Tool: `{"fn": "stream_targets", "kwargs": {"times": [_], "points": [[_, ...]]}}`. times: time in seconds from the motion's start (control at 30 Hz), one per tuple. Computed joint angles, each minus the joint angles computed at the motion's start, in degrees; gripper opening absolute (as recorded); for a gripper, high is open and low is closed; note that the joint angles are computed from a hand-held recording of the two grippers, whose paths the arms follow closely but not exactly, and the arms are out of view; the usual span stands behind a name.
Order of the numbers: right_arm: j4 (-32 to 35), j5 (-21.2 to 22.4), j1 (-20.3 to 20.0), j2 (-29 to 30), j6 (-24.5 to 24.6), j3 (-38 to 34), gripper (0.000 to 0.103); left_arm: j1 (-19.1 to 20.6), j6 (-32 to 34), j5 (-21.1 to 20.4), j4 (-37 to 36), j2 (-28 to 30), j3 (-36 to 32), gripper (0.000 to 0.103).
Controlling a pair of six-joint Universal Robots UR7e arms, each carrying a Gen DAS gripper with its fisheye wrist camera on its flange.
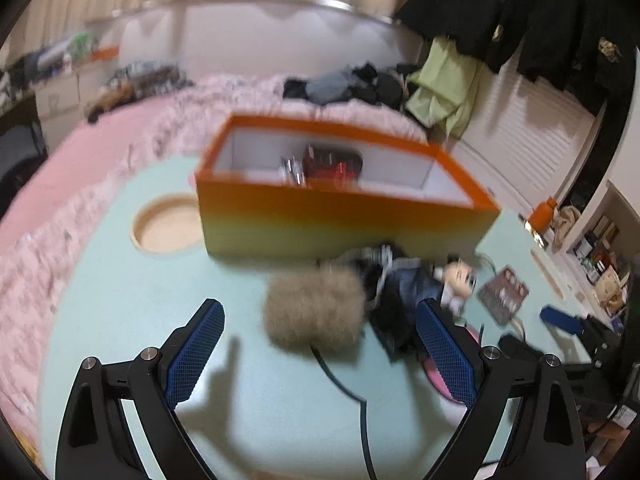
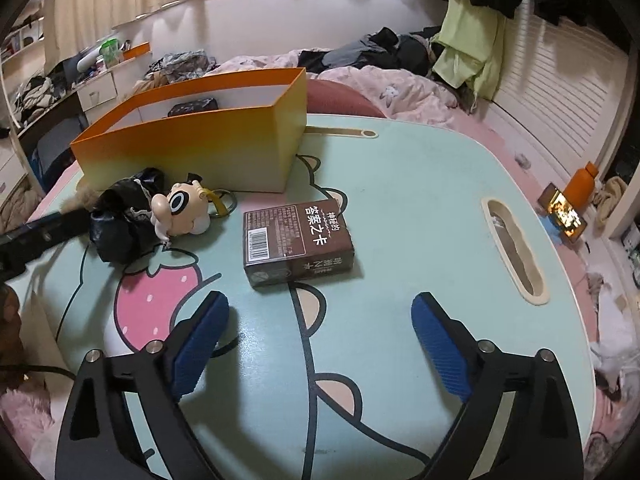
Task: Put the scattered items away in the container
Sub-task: 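Carry the brown card box out and place it on the table, then reach into the box and grasp the black patterned pouch with the left tool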
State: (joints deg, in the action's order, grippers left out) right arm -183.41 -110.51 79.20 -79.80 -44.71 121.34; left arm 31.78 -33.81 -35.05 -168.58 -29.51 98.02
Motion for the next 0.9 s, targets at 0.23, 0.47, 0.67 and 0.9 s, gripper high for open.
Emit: {"fn": "stream_targets", "kwargs": {"times": [0.23,0.47,0.67,0.9], "points": [[0.48,0.21,-0.23,0.0,-0.28,0.04,0.097,2.09,5.8,-2.24,9.23,-2.37,-10.2,0.096],[0.67,0.42,-0.4,-0.18,-0.5,0.12,0.098,8.87,2.03,-13.14,35.69,5.76,-34.54,0.071],[0.8,0.6,-0.42,-0.09,-0.52,0.02,0.098,11.04,-3.16,-9.29,48.09,13.6,-46.82,0.065],[0.76,0.52,-0.1,0.3,-0.44,-0.13,0.098,11.88,-4.63,-9.17,51.68,16.66,-52.4,0.065]]}}
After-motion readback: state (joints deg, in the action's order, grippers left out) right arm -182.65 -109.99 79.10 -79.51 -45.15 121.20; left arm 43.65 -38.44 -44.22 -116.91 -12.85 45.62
